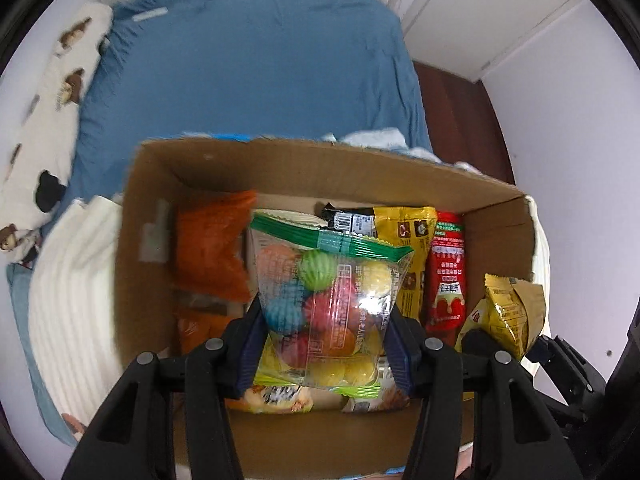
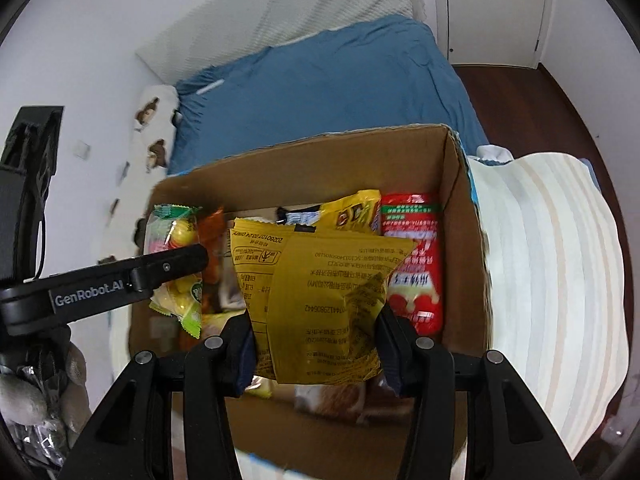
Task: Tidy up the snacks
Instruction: 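Lower both bags into the box and open both tools to release them, then move both open tools toward the red candy pack on the bed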
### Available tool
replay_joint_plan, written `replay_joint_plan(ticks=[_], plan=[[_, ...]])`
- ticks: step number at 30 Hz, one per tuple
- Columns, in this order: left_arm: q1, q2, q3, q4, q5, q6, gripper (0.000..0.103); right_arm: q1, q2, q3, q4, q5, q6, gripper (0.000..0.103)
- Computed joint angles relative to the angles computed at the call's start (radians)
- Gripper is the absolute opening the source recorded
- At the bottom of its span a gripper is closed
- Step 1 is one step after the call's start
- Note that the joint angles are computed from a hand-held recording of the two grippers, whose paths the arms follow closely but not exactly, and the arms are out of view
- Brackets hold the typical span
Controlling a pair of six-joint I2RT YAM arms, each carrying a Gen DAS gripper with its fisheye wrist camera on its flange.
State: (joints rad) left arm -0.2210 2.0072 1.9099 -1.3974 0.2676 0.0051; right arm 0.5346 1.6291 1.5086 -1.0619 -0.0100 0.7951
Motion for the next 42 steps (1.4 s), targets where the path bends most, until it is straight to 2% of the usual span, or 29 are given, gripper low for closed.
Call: replay_joint_plan(ticks=[3, 5, 6, 9, 10, 16, 19, 23, 33, 38, 42], plan=[[-0.005, 0.121, 0.076, -0.065, 0.023, 0.002, 0.051, -0.057, 0.079, 0.028, -0.007, -0.066, -0.039, 0.059], [-0.007, 0.15, 0.085, -0.072, 0.029, 0.001, 0.052, -0.069, 0.122, 0.045, -0.027, -0.084, -0.05, 0.094], [-0.008, 0.154, 0.079, -0.065, 0.024, -0.001, 0.054, -0.072, 0.131, 0.047, -0.029, -0.08, -0.059, 0.096], [-0.009, 0.13, 0.042, -0.028, 0.029, -0.003, 0.074, -0.096, 0.136, 0.025, -0.015, -0.085, -0.067, 0.096], [-0.012, 0.116, 0.03, -0.018, 0.021, -0.003, 0.085, -0.101, 0.133, 0.015, -0.009, -0.089, -0.071, 0.096], [-0.024, 0.039, -0.018, 0.017, -0.006, -0.008, 0.096, -0.077, 0.104, 0.0, -0.036, -0.062, -0.053, 0.096], [-0.025, -0.015, -0.049, 0.025, -0.018, -0.006, 0.096, -0.055, 0.085, -0.003, -0.045, -0.049, -0.038, 0.096], [-0.03, -0.133, -0.149, 0.101, -0.059, -0.019, 0.096, -0.017, 0.047, 0.004, -0.084, -0.016, -0.017, 0.096], [-0.001, -0.447, -0.386, 0.199, -0.128, -0.001, 0.096, 0.14, -0.111, -0.027, -0.156, 0.151, 0.109, 0.096], [-0.01, -0.64, -0.516, 0.226, -0.174, -0.009, 0.096, 0.273, -0.18, -0.027, -0.199, 0.245, 0.207, 0.078], [-0.012, -0.781, -0.586, 0.205, -0.192, -0.008, 0.096, 0.382, -0.234, -0.033, -0.233, 0.295, 0.304, 0.077]])
